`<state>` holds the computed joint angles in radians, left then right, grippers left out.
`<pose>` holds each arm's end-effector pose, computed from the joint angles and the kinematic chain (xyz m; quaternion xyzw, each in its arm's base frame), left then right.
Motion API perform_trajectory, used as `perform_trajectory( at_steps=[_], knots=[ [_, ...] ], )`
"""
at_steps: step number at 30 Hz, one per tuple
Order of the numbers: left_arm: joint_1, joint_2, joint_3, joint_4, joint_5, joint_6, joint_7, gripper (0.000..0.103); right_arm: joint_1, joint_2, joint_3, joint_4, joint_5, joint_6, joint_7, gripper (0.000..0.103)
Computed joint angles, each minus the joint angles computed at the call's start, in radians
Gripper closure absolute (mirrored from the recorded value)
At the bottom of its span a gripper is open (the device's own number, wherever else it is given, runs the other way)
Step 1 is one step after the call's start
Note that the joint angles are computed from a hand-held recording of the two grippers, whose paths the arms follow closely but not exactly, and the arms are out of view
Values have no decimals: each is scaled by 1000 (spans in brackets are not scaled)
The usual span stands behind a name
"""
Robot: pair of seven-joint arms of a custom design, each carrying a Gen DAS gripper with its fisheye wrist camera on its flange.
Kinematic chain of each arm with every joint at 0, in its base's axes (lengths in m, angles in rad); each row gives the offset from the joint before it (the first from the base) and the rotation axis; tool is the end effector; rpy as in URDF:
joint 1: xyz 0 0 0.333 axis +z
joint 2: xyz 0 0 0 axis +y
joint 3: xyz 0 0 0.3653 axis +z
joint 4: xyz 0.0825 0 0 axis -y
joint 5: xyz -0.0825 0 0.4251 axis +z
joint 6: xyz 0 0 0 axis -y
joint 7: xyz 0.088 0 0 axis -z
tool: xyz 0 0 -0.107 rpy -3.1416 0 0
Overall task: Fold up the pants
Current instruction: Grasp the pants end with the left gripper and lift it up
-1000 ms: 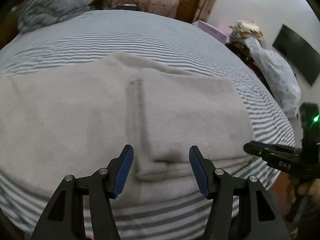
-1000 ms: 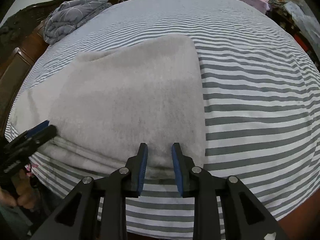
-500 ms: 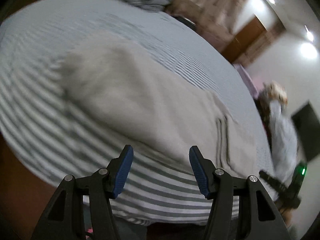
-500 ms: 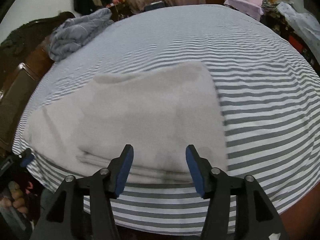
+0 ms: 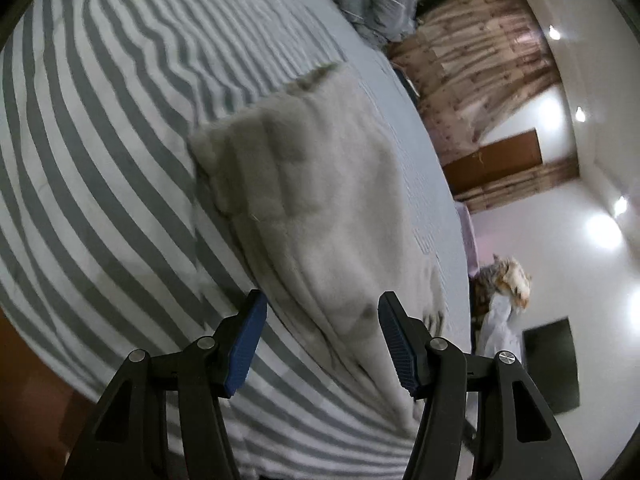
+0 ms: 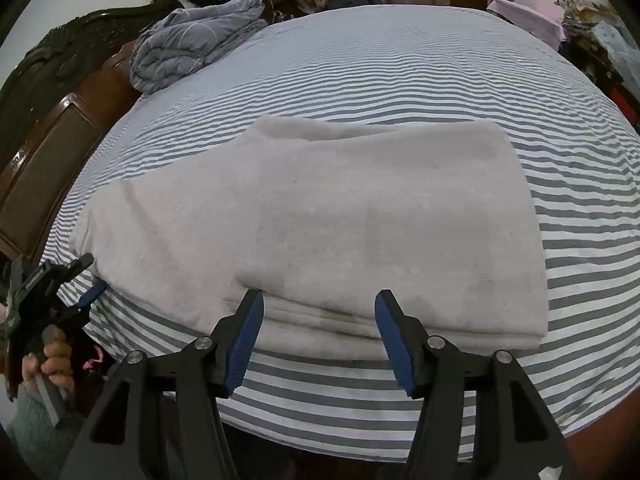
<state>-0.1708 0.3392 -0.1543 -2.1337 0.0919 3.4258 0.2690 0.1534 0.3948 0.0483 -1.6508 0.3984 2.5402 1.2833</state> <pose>0.6297 -0.2147 0.3800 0.8394 -0.2878 0.4603 0.0248 0.7468 0.1426 0.4645 -0.7439 0.6039 -0.0702 0.2773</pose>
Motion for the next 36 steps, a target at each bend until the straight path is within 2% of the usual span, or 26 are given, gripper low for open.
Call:
perform_trajectory(
  at_steps=[2,4,7,11,16,18,22,23,24,27,29,31,33,36],
  knots=[
    [43,21,-31,-4,14,38,-32,44,3,3,-2,3,-4,2,4,48],
    [90,44,-67,-19,44,120,-79,44,7,8,-4,11,-10,4,14,48],
    [111,55,-67,-37,89,176,-112,44,12,15,-5,21,-18,9,21,48],
    [98,66,-37,-5,109,159,-103,44,18,41,-7,56,-30,4,48,48],
    [115,118,-37,64,138,170,-100,44,32,71,-15,86,-60,12,79,48],
    [91,139,-17,98,115,172,-80,40,32,83,-16,98,-72,9,81,48],
    [18,143,40,135,33,132,-14,39,35,101,-16,114,-85,-6,97,48],
    [-3,143,56,138,7,131,5,48,34,103,-15,115,-85,-8,98,48],
    [-7,144,57,137,-2,135,16,65,35,103,-15,112,-86,-7,101,48],
    [-1,153,51,154,-11,141,37,79,35,104,-16,111,-95,-4,95,48],
    [-44,141,88,162,-47,117,89,82,38,112,-22,118,-107,-11,102,48],
    [-131,122,165,190,-108,56,177,83,36,129,-22,138,-112,-39,109,46],
    [-168,114,196,225,-128,10,230,83,35,137,-21,139,-114,-30,106,44],
    [-278,107,302,288,-148,-80,300,83,43,152,-25,162,-132,-51,111,40]
  ],
)
